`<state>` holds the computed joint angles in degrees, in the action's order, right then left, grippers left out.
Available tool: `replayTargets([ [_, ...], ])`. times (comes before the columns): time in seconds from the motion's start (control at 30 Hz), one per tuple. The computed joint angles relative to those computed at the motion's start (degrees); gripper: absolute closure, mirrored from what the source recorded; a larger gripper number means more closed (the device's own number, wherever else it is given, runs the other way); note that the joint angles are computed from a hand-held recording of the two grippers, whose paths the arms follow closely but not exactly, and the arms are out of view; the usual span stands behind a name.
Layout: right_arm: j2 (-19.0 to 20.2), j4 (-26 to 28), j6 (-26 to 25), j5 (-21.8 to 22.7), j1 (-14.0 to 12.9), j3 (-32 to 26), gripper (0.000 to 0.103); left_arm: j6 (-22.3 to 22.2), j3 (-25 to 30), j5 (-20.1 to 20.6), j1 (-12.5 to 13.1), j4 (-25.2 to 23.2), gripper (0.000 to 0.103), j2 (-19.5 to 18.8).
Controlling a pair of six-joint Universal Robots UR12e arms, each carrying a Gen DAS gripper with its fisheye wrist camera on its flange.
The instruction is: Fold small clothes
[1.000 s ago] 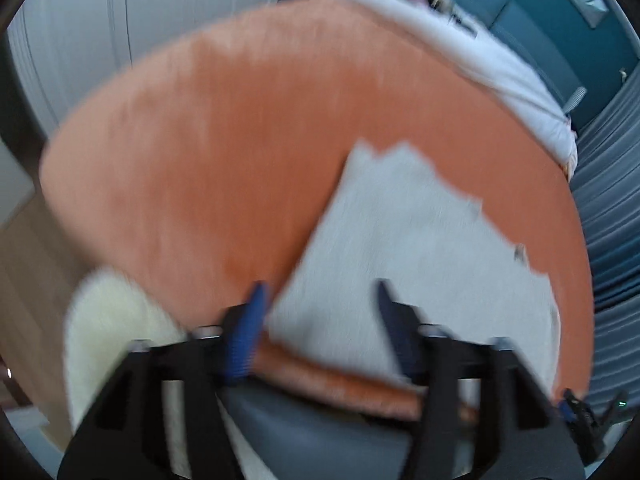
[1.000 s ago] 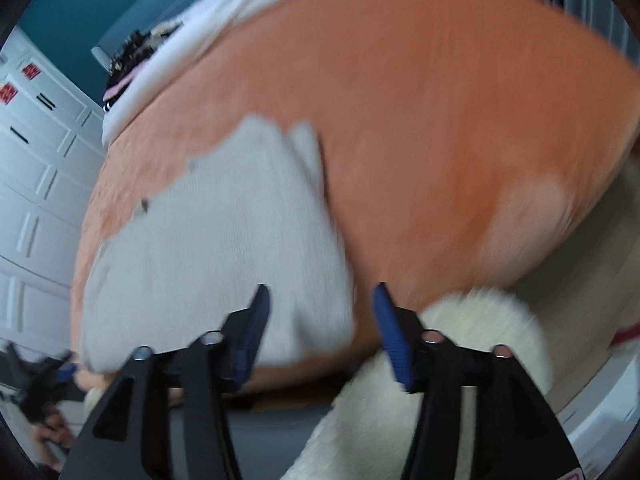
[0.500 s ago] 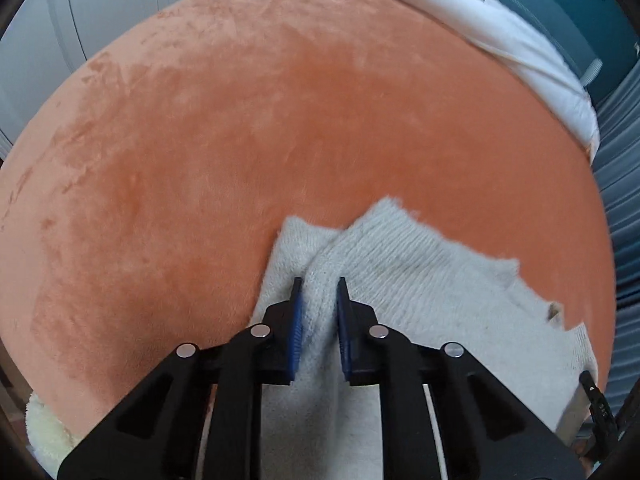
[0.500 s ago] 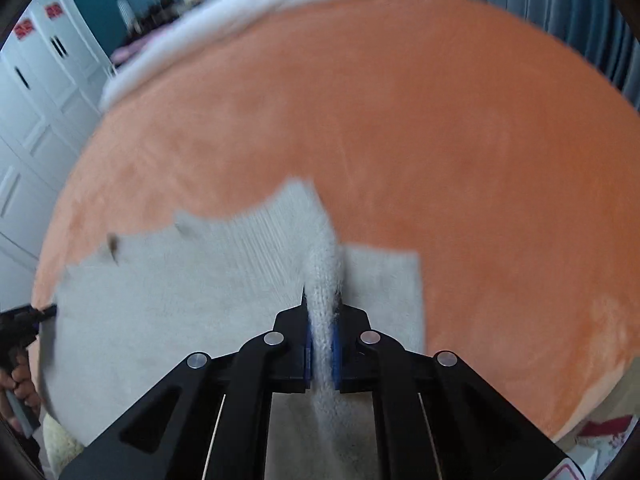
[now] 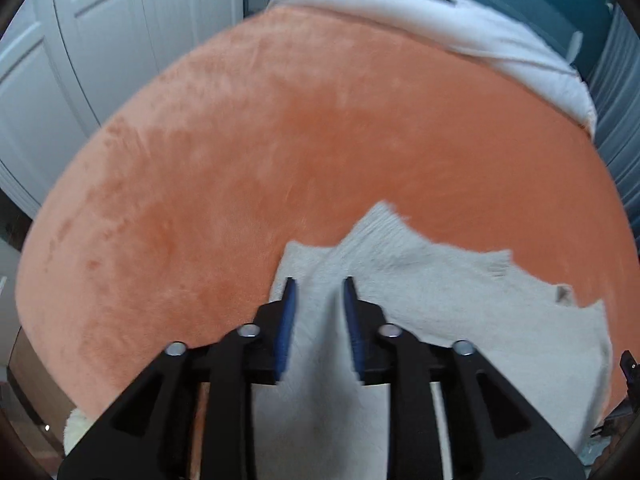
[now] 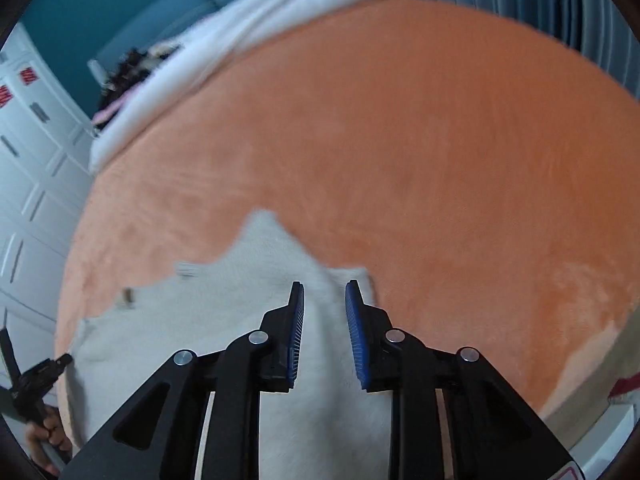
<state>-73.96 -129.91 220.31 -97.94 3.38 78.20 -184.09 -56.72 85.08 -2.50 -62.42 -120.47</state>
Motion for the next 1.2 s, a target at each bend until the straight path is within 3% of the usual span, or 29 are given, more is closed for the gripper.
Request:
replayTargets([
  [0.03, -0.1, -1.7, -1.1, 1.4, 0.7, -0.1, 0.08, -0.4, -1.2, -1.1, -0.2, 1.3, 0.061, 1.1],
  [0.1, 1.1, -1.9, -4.0, 5.3, 2.5, -1.8, 0.08, -0.4, -3.1, -3.6, -0.9, 1.6, 0.06, 2.5],
  [0.2, 3.6, -0.9, -7.5, 14.2, 5.2, -3.8, 0.084, 1.2, -4.8, -6.4, -2.3, -2.8, 0.06, 3.1],
  [0.27, 5.4, 0.8, -11.1, 16.5, 7.6, -5.6, 0.084, 2.1, -7.1, -7.8, -2.8, -4.5, 0.06, 4.3],
  [0.33, 6.5, 2.6, -15.3, 18.3, 9.3, -6.9, 0.086, 4.5, -9.3, -5.4, -3.2, -3.8, 0.06, 5.1],
  [0.43, 6.4, 7.2, -19.8, 12.5, 10.5, -6.9, 0.092, 7.3, -13.6, -1.8, -2.7, -0.5, 0.059, 7.4],
  [0.47, 5.6, 7.6, -18.0, 11.3, 10.0, -5.7, 0.095, 7.3, -14.4, -0.6, -2.1, 0.4, 0.059, 7.9],
  [0.57, -1.1, 3.9, -8.7, 12.7, 5.3, 4.2, 0.103, 6.6, -16.6, 1.7, 0.2, 1.6, 0.059, 9.2],
  [0.63, -5.0, 7.0, -4.5, 6.5, 3.5, 7.9, 0.103, 6.8, -18.0, -1.5, 2.1, 2.1, 0.063, 9.9],
  [0.67, -6.7, 7.4, -4.1, 5.4, 2.3, 10.1, 0.103, 7.3, -18.5, -2.5, 2.6, 2.5, 0.063, 10.1],
  [0.73, -9.9, 5.9, 1.6, 7.5, 0.1, 14.3, 0.103, 9.2, -19.1, -0.2, 2.0, 3.6, 0.063, 10.5],
  [0.77, -10.2, 7.7, 2.5, 5.8, 0.1, 14.3, 0.103, 8.9, -18.8, 0.9, 1.5, 3.6, 0.064, 10.4],
  [0.87, -9.4, 12.9, 3.0, -1.0, 1.3, 11.1, 0.095, 6.2, -16.9, -1.2, 0.9, 2.8, 0.06, 10.0],
  [0.93, -9.0, 7.8, 0.3, 0.8, 1.0, 10.4, 0.095, 5.0, -14.9, -0.7, 0.1, 3.6, 0.053, 8.9],
  [1.07, -4.1, 3.4, -6.0, -0.6, 2.2, 4.0, 0.095, 4.8, -10.1, 2.3, -1.2, 1.5, 0.053, 5.7],
  [1.2, 2.4, 13.3, -5.8, -1.4, 1.6, -1.8, 0.097, 4.0, -7.8, 5.3, -1.8, -2.1, 0.053, 3.6],
])
